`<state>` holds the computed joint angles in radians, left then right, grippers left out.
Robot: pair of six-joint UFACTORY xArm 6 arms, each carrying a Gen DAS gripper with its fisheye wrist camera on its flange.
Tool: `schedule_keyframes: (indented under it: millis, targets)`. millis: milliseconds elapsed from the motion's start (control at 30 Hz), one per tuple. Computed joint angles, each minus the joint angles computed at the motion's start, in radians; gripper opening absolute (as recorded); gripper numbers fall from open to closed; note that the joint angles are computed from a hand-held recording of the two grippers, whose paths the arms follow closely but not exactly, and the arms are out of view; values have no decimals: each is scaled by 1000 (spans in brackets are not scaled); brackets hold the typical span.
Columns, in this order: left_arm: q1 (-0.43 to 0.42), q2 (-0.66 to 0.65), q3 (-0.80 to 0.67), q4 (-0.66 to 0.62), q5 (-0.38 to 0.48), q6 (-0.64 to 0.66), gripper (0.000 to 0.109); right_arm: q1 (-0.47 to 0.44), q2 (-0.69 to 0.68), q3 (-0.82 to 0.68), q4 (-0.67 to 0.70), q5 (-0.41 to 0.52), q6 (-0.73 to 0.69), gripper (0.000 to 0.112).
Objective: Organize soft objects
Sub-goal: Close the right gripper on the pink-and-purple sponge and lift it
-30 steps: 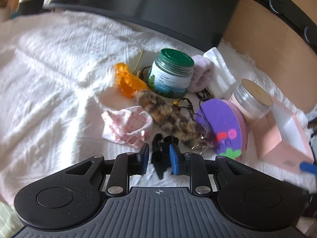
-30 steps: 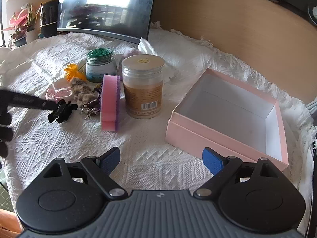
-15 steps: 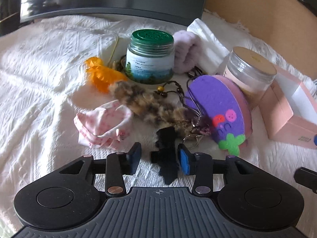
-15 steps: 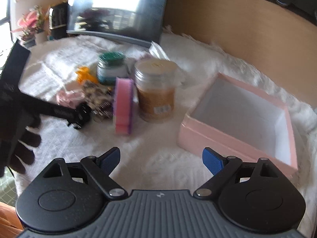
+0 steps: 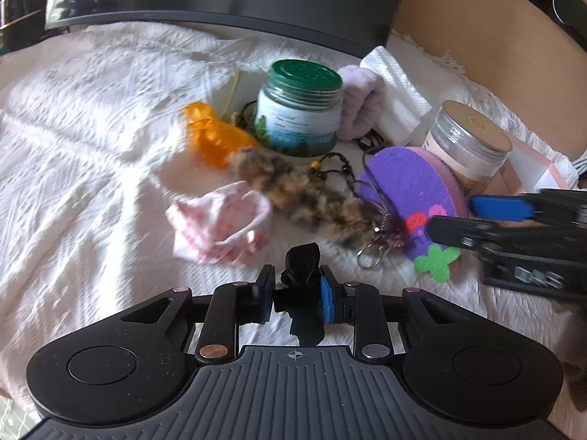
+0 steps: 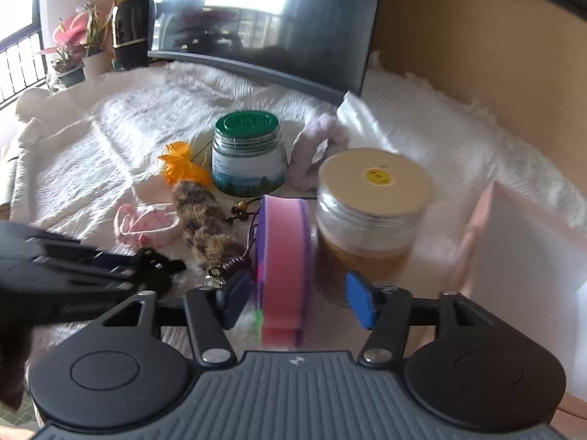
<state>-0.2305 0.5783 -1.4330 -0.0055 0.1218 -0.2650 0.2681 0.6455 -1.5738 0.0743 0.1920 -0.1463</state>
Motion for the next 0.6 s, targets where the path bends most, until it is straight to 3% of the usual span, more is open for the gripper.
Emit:
schedule_keyframes:
  millis: [100, 233, 333, 467, 533, 600]
  targets:
    - [14, -37, 58, -8, -33, -3, 29, 8, 51, -75, -5, 64, 24, 32]
    - [33, -83, 105, -75, -75, 49, 29, 18, 53, -91, -96, 86, 99, 30]
    - [44, -96, 89, -131, -101, 115, 29, 26, 8, -61, -39, 64, 46, 30]
    - [57, -58, -34, -182, -93, 197, 29, 29, -65, -21, 0, -20, 0, 30]
    - [59, -19, -129, -189, -78, 225, 29, 19, -89, -23, -58, -56, 40, 30]
    - [48, 37, -262, -276, -37, 323, 29, 0, -111, -30, -146, -85, 104, 30]
